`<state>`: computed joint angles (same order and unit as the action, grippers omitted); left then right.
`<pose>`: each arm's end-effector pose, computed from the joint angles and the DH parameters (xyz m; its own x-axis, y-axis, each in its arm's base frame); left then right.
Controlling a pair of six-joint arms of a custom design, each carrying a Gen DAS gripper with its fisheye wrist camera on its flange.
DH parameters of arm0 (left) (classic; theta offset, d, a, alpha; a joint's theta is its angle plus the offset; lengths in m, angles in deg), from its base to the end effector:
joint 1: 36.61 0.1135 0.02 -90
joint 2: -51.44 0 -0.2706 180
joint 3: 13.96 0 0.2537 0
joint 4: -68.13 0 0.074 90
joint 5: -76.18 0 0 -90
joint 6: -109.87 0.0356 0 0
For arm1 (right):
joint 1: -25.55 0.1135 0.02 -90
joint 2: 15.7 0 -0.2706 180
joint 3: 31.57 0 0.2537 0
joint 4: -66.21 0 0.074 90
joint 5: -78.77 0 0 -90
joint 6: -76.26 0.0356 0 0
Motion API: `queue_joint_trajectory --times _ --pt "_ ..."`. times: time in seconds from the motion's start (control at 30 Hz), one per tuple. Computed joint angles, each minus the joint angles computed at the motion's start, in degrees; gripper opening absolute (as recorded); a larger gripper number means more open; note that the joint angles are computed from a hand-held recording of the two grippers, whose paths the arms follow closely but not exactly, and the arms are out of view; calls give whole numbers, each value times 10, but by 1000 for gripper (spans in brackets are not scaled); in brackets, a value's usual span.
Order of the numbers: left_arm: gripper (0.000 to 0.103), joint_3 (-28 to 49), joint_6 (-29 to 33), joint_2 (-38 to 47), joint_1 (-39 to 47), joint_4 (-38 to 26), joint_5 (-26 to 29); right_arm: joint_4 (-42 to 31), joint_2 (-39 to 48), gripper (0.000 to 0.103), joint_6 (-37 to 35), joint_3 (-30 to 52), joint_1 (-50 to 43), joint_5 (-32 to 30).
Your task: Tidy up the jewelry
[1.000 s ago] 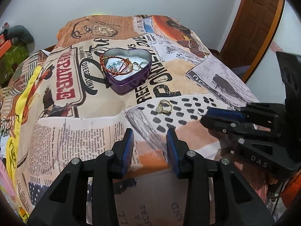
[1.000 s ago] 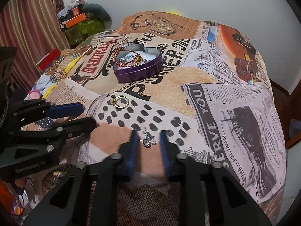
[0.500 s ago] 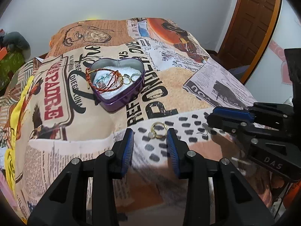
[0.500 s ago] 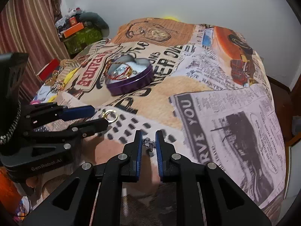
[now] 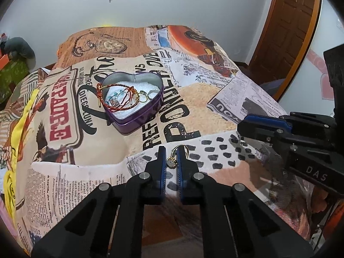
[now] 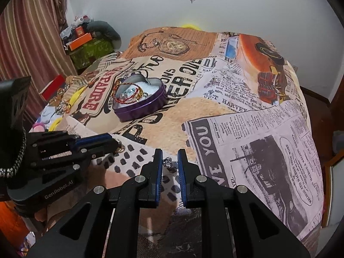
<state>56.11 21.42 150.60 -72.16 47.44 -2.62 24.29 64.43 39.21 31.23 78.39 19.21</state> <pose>0.2849 -0.2121 0.1741 -0.6028 0.4634 -0.6495 0.6889 0.7129 -0.1308 0.1771 0.2037 0.2146 -0.7363 0.1677 -0.6556 0.0946 0.9848 0.1457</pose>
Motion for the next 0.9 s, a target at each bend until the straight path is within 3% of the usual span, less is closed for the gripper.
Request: queue_joint_trajectory --times 0.4,0.9 --pt "8 -8 0 -66 13 -9 -1 -50 -14 13 -8 57 16 51" --pt "8 29 2 -66 67 -4 3 -19 18 13 -81 120 -8 63"
